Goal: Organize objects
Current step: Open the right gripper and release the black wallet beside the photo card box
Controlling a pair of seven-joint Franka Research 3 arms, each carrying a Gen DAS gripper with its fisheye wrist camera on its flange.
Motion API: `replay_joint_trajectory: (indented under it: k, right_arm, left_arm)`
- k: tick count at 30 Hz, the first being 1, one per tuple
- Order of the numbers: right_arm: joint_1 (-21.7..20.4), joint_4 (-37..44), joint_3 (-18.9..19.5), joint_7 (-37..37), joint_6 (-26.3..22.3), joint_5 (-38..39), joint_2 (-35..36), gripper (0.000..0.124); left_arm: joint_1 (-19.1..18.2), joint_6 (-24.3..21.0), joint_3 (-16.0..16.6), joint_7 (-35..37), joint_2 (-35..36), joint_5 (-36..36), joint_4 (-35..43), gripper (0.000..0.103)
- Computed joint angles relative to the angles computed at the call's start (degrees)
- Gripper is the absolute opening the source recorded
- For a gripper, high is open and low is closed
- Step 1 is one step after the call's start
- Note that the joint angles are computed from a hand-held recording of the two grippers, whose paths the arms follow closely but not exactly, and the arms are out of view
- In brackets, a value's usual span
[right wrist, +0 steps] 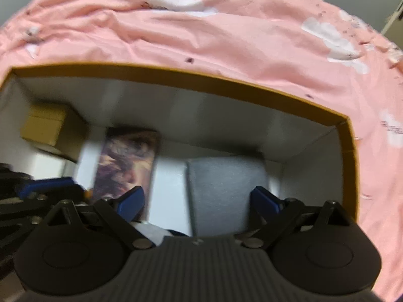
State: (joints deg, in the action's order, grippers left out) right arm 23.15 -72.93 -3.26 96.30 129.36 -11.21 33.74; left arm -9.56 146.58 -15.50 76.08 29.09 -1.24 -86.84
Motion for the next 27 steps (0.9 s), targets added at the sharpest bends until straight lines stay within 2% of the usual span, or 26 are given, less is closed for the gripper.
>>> replay_joint_trajectory:
  k: [2,4,6,11,15,21,24,25,26,27]
  right_arm:
    - [2.2,0.8,-2.0,2.1,-0.9,-4.2,0.9,0.092]
    - [2.7,1.9,-2.2,2.4,-2.0,-5.8,1.8,0.099]
    - [2.5,3.2,-1.9,2.1,-3.0,-5.7,2.7,0.099]
    - [1.0,3.8,-0.7,2.1,-3.0,-2.9,2.5,0.096]
    - [-2.0,1.4,2.3,-2.4,-0.9,3.3,0.6,0.090]
    - [-2.3,-1.3,2.9,-3.9,2.2,7.0,-1.2,0.068]
    - [-3.4,-0.7,4.3,-6.1,2.4,10.7,-1.0,0.040]
    - [-4.7,1.5,5.5,-7.5,-0.5,13.9,0.0,0.025]
    - [-5.5,3.2,6.1,-7.7,-3.0,16.3,0.9,0.024]
    - [-5.6,3.4,6.0,-7.9,-3.2,17.2,1.0,0.024]
  left_arm:
    - [-0.1,0.1,0.1,0.1,0.0,0.3,-0.1,0.007]
    - [-0.1,0.0,0.1,0.2,0.1,0.4,0.0,0.007]
    - [0.1,0.0,-0.1,0.6,0.1,0.3,0.0,0.007]
    - [-0.1,0.2,0.0,0.9,0.2,0.6,0.0,0.007]
    - [0.3,0.6,-0.3,1.2,-0.2,-0.1,-0.7,0.004]
    - [1.2,3.2,-1.1,1.5,-1.1,-1.9,-2.5,0.003]
    - [2.1,4.3,-1.9,2.3,-1.2,-3.7,-3.1,0.006]
    - [2.3,4.8,-2.3,2.9,-1.3,-4.2,-3.5,0.006]
    - [2.6,5.2,-2.5,3.6,-1.4,-4.6,-3.7,0.006]
    - [2.9,5.6,-2.9,4.2,-1.4,-5.2,-4.0,0.006]
